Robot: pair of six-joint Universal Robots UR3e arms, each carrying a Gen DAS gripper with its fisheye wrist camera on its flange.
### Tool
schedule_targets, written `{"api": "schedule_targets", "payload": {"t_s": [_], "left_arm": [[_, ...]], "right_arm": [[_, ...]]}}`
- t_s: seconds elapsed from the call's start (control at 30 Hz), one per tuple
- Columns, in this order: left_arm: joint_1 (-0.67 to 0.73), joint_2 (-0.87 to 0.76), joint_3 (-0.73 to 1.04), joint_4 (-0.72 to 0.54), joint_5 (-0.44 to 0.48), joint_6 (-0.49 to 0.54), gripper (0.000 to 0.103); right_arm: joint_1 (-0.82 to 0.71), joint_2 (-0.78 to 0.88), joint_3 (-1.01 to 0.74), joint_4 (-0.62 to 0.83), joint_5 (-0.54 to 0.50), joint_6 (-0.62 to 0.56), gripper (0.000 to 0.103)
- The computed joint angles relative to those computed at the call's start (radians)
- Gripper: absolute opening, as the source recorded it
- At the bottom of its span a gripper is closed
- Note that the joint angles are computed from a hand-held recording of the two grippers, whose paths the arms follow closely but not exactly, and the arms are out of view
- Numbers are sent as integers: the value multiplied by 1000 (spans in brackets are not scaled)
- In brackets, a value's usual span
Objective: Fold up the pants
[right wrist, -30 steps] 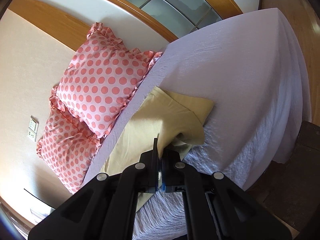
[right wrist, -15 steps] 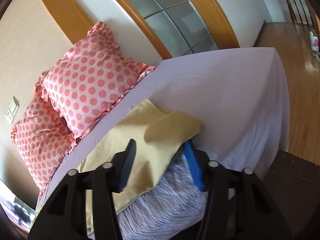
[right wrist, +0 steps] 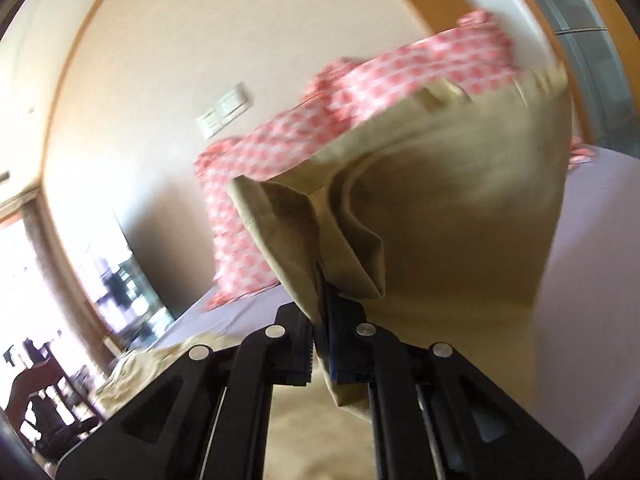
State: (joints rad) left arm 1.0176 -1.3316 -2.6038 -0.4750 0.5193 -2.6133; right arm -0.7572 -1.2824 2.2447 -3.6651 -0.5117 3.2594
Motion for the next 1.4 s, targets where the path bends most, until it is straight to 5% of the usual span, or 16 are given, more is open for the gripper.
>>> {"api": "schedule_targets", "payload": {"t_s": [0.07, 0.2, 0.37, 0.6, 0.93, 1.2, 1.3, 1.4], "left_arm": [[9, 43, -14, -56, -8, 48, 89], [-31, 3, 0, -34, 27, 49, 95], [-116, -196, 51, 135, 39, -43, 96], [-239, -381, 141, 417, 99, -286, 96], [-208, -439, 301, 555, 202, -584, 94], [-182, -598, 566, 492, 321, -802, 61], [-217, -617, 654, 402, 422, -834, 18], [-286, -569, 702, 363, 539, -790, 10]], "right_arm": [[180, 15, -65, 154, -30, -140, 6], [492, 28, -179, 570, -260, -499, 12], [452, -28, -46, 510, -207, -542, 76], [353, -36, -74, 497, -157, -442, 84], [334, -4, -33, 489, -140, -439, 84], [302, 5, -9, 467, -106, -440, 84], [282, -2, 8, 464, -89, -451, 84], [248, -21, 40, 454, -63, -469, 84]]}}
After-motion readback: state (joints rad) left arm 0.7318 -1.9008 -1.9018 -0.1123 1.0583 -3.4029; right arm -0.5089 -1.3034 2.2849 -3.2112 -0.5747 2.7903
